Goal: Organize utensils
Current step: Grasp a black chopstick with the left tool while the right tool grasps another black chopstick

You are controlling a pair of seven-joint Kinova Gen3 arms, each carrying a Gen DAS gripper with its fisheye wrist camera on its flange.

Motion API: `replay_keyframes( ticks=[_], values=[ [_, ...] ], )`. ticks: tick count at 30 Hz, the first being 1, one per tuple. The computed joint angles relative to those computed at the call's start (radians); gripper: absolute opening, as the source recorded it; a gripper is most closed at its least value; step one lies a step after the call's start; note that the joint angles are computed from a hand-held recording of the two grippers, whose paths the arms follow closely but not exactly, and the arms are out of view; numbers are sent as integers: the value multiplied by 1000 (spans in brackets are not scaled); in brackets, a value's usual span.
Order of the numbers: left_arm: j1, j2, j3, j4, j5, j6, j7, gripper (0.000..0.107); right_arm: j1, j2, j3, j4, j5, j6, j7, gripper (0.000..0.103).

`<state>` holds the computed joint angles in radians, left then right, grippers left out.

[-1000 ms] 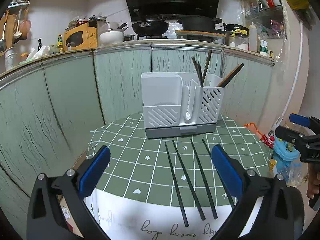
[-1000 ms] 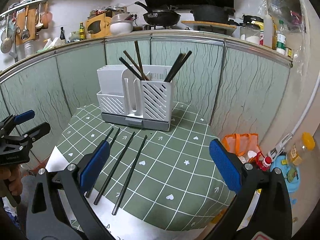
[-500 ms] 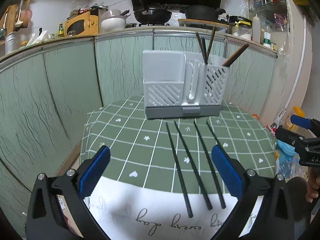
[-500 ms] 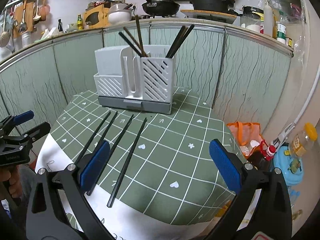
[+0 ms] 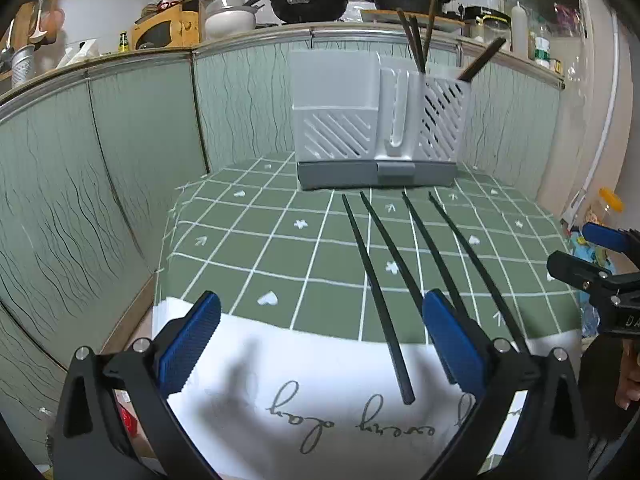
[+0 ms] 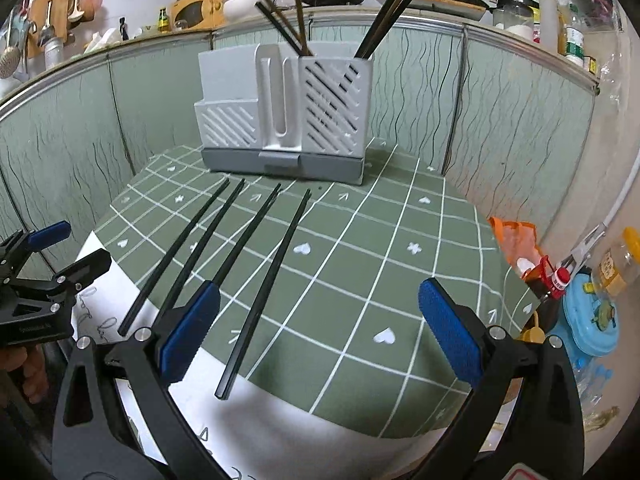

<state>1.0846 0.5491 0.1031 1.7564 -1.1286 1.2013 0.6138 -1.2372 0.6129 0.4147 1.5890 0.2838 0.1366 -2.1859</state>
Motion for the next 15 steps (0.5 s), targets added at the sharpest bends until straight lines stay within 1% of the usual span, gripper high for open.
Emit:
replay_keyframes(
  ticks=[2, 3, 5, 6, 7, 8, 9, 11, 12, 13, 15],
  values=[
    [-8, 14, 2, -13, 12, -2, -21, 99, 6, 9, -13, -4, -1, 1, 6, 93],
    [-11, 18, 2, -12, 9, -17, -22, 99, 8, 12, -18, -4, -1, 2, 8, 93],
    [-14, 25, -2, -16, 13, -33, -28, 98, 12, 17, -27, -7, -1, 6, 14, 88],
    [-15, 27, -4, -16, 13, -45, -29, 94, 16, 23, -35, -11, -1, 12, 18, 87],
    [-19, 28, -6, -15, 14, -62, -32, 91, 18, 25, -40, -12, 0, 14, 20, 84],
    [-21, 29, -8, -16, 17, -73, -37, 86, 29, 28, -55, -16, 0, 18, 26, 79],
    [-27, 33, -9, -19, 23, -86, -46, 82, 40, 31, -72, -20, 2, 23, 34, 77],
    [-30, 37, -16, -20, 28, -109, -54, 78, 48, 35, -87, -21, 4, 26, 39, 70],
    [-30, 39, -20, -19, 25, -122, -54, 74, 53, 37, -95, -21, 5, 26, 42, 68],
    [-30, 40, -24, -19, 26, -132, -58, 71, 58, 39, -102, -22, 5, 27, 46, 63],
    [-34, 46, -28, -24, 35, -150, -75, 62, 59, 45, -108, -26, 7, 31, 50, 58]
  ],
)
